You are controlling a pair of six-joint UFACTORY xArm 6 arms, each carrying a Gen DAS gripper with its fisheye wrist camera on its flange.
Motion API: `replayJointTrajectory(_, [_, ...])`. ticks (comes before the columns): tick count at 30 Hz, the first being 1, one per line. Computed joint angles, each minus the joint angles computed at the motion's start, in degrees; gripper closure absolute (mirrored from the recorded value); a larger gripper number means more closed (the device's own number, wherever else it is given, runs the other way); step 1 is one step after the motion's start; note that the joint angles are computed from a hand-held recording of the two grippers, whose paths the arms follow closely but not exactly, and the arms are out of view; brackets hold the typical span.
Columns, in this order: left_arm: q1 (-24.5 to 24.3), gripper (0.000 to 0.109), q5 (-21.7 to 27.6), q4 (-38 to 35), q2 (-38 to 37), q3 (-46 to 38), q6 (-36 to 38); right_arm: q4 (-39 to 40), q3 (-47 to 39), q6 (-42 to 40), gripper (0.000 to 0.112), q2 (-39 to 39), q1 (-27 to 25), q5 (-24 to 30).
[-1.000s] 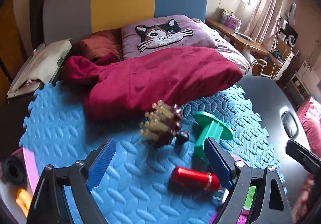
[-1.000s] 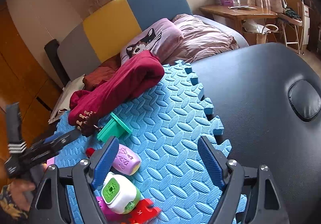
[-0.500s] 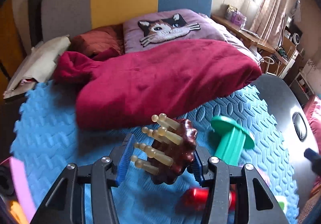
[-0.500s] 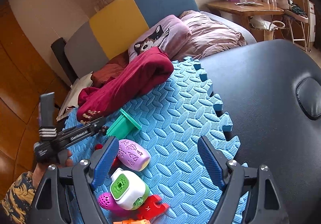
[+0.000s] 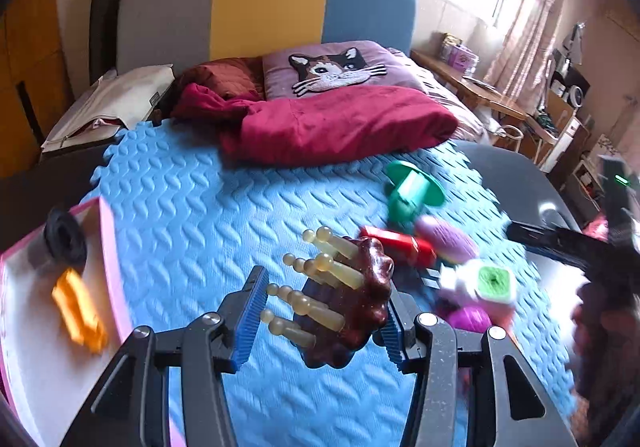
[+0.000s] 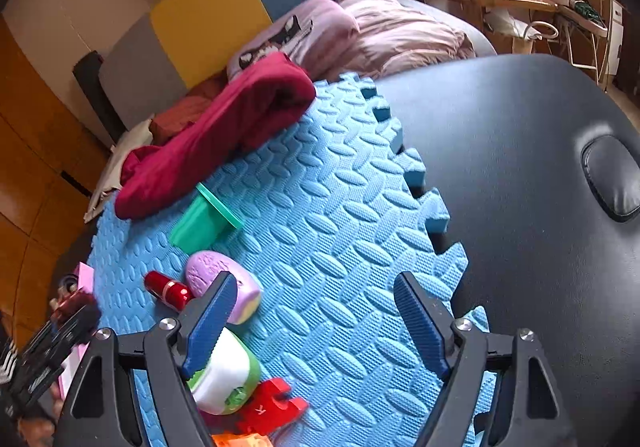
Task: Organize rigid objects
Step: 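Carry the brown brush to the tray with the left gripper while the right gripper grasps the white-green toy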
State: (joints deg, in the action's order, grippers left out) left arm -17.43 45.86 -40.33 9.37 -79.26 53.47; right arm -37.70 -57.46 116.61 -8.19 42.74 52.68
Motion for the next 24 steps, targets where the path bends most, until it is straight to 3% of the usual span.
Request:
replayJointTrajectory(5, [2.52, 0.056, 1.74, -2.82, -7.71, 8.05, 4.60, 4.61, 1.18, -2.22, 0.030, 0.75, -1.39, -2.21])
replayJointTrajectory(10, [5.67, 0.056, 4.11, -4.79, -12.24, 11.73, 6.84, 3.90, 1.96, -2.09, 0.026, 0.87, -1.53, -3.35])
replayJointTrajectory(13, [7.77, 0.056, 6.11, -5.54, -13.87, 12.73, 7.65, 3.64, -0.27, -4.38, 0.020, 2.89, -0.99, -1.44])
replayJointTrajectory(18, [10.94, 0.056, 8.33, -6.71, -15.60, 13.69, 8.88, 3.17, -1.15, -3.50, 0.020, 2.98, -0.49, -0.05])
replayJointTrajectory(20, [12.18, 0.056, 8.68, -7.20, -16.08, 13.97, 9.37, 1.88, 0.41, -1.11, 0.032, 1.36, -0.44, -1.19])
replayJointTrajectory(21, [12.85, 0.056, 9.08, -7.29, -16.08, 13.89, 9.40, -0.11, 2.02, 1.00, 0.039, 0.27, -0.80, -4.22])
replayJointTrajectory(22, [13.46, 0.056, 9.48, -7.38, -16.10, 13.86, 9.38, -2.49, 4.19, 3.40, 0.059, -0.89, -1.69, -9.65])
replayJointTrajectory(23, [14.01, 0.056, 9.83, -7.42, -16.07, 13.77, 9.32, -3.83, 4.67, 4.14, 0.066, -0.91, -2.11, -12.67])
replayJointTrajectory(24, [14.38, 0.056, 9.89, -7.37, -16.03, 13.75, 9.30, -4.06, 3.97, 2.68, 0.066, -0.17, -2.18, -13.95])
